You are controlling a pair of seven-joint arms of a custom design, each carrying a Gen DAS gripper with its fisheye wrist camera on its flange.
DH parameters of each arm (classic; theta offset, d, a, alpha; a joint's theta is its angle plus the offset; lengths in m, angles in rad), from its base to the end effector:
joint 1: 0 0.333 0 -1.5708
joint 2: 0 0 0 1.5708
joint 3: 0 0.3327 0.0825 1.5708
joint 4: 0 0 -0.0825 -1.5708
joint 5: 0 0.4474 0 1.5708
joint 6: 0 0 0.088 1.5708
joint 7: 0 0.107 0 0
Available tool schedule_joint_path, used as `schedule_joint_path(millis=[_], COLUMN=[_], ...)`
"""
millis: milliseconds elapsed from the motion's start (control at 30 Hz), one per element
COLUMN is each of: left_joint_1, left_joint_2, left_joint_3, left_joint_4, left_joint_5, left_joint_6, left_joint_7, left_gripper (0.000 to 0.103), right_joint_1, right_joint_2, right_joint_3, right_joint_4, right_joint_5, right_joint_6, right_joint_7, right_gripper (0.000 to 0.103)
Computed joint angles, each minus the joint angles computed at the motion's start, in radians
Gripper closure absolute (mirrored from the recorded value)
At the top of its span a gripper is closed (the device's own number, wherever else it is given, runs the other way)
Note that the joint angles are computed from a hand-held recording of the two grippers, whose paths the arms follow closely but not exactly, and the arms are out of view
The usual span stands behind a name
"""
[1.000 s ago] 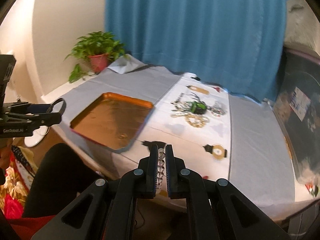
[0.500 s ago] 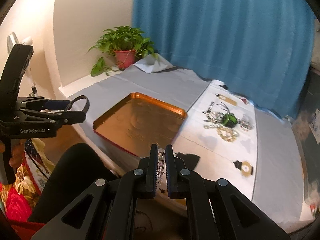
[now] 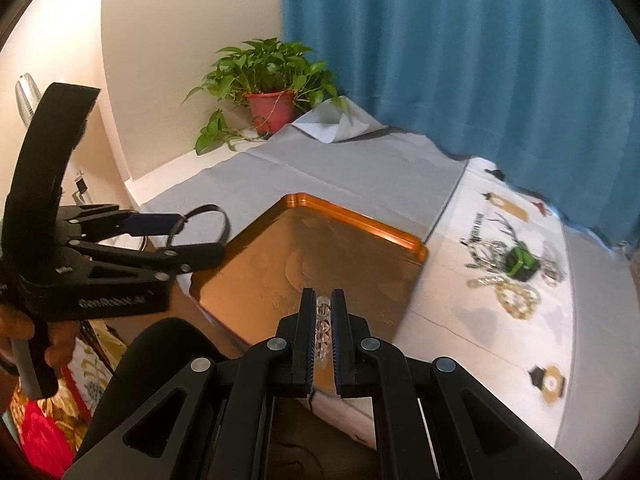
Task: Organize jewelry
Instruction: 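Carry both pieces over the copper tray and open both tools to drop them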
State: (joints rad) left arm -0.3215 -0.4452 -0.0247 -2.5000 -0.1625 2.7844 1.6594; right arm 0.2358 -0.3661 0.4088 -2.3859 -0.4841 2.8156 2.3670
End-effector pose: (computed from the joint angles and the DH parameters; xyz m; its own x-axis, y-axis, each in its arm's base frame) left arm 0.4747 -0.1642 0.5120 -0.3271 -0.9421 0.0740 -0.7191 0.1974 -0.6663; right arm 0.4089 0.3528 0.5162 0.2811 -0.9597 -0.0038 -0.6327 -0.1823 -0.7526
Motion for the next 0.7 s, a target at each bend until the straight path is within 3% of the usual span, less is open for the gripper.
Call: schedule_joint_path(millis=[233,367,467,500,533,567,600,700], left_joint_1=[0.040,0.106,0.164,0.181,0.192,0.192,0.188,0.170], left_joint_2=[0.152,0.219,0.262,0.265,0.263,0.259,0.255,0.229], left_joint_3=[-0.026,-0.085,-0.137,-0.153,-0.162,-0.162,-0.160,-0.149], left_joint_4=[0.098,0.140,0.179,0.179,0.173,0.168,0.164,0.144], left_joint_5=[0.018,0.106,0.253,0.313,0.357,0.377,0.383,0.371], left_joint_6=[0.018,0.031,-0.007,-0.006,0.002,-0.001,-0.014,-0.038], left_joint_7=[-0.008,-0.088,-0.208,-0.258,-0.298,-0.315,-0.323,-0.326], left_gripper=[0.045,0.042,0.003,0.001,0.001,0.001,0.001,0.001], right_joint_1=[0.000,0.035,0.083,0.095,0.106,0.115,0.123,0.139], right_joint_2=[0.173,0.260,0.311,0.320,0.324,0.318,0.307,0.272], right_joint_3=[-0.040,-0.095,-0.147,-0.158,-0.170,-0.182,-0.193,-0.207], right_joint_4=[0.107,0.156,0.189,0.200,0.202,0.191,0.176,0.140], right_joint_5=[-0.065,-0.078,0.019,0.030,0.034,0.016,-0.014,-0.034], right_joint_6=[0.043,0.030,-0.057,-0.096,-0.134,-0.139,-0.129,-0.130], right_joint_7=[0.009,0.013,-0.043,-0.039,-0.021,0.014,0.057,0.092], right_gripper=[0.095,0.095,0.090,0.075,0.047,0.035,0.028,0.028])
